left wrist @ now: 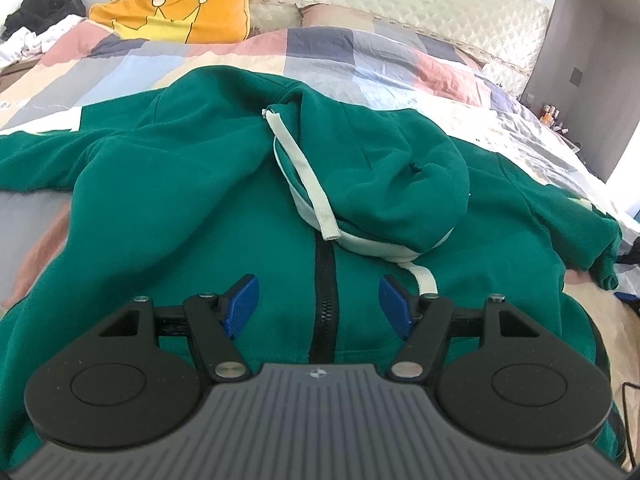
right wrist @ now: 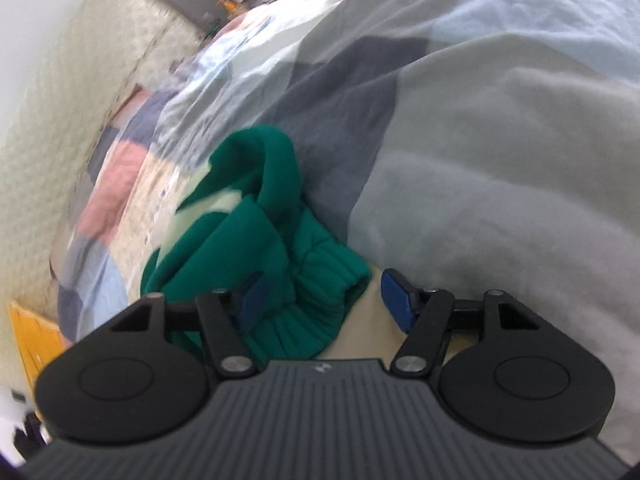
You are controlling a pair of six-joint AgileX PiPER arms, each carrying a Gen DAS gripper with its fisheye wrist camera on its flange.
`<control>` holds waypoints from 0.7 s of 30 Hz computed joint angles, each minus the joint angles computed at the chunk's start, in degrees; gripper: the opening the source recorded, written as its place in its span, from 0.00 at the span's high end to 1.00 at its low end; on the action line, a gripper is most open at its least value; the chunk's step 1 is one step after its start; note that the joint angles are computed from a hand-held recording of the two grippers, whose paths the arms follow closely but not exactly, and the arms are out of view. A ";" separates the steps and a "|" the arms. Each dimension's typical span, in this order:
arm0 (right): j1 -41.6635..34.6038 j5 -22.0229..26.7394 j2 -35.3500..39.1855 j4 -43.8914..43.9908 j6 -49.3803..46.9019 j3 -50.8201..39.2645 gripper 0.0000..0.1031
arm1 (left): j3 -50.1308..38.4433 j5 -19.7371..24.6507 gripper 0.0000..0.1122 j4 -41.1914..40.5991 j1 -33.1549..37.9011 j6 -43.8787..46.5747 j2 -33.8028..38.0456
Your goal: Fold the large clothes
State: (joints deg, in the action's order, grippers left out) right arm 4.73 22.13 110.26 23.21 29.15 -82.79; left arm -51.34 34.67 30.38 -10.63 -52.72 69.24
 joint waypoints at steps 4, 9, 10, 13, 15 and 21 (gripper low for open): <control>0.21 0.99 2.98 2.51 -3.28 -3.51 0.35 | 0.02 -0.42 0.36 -1.15 0.65 0.92 -0.09; 0.15 0.13 4.74 11.31 -13.89 -4.83 0.78 | -0.45 -0.32 0.36 -2.33 1.46 1.35 0.44; -0.08 0.65 4.57 11.93 -13.94 -4.68 0.82 | -0.64 -0.19 0.36 -2.45 1.58 1.33 0.52; -0.62 -0.40 2.20 9.04 -13.95 -3.02 0.84 | -0.78 -0.03 0.36 -1.55 1.45 0.45 0.33; -1.75 -3.16 0.09 7.19 -11.47 -1.01 0.85 | -0.94 0.20 0.36 -0.90 1.38 -0.21 0.25; -6.15 -3.53 -5.20 -9.97 -0.30 -1.86 0.88 | -1.07 -0.02 0.36 -1.60 2.39 0.70 -0.51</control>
State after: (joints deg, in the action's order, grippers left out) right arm -1.42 18.61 105.06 13.24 28.84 -84.66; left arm -52.41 34.65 28.78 -8.24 -52.01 68.73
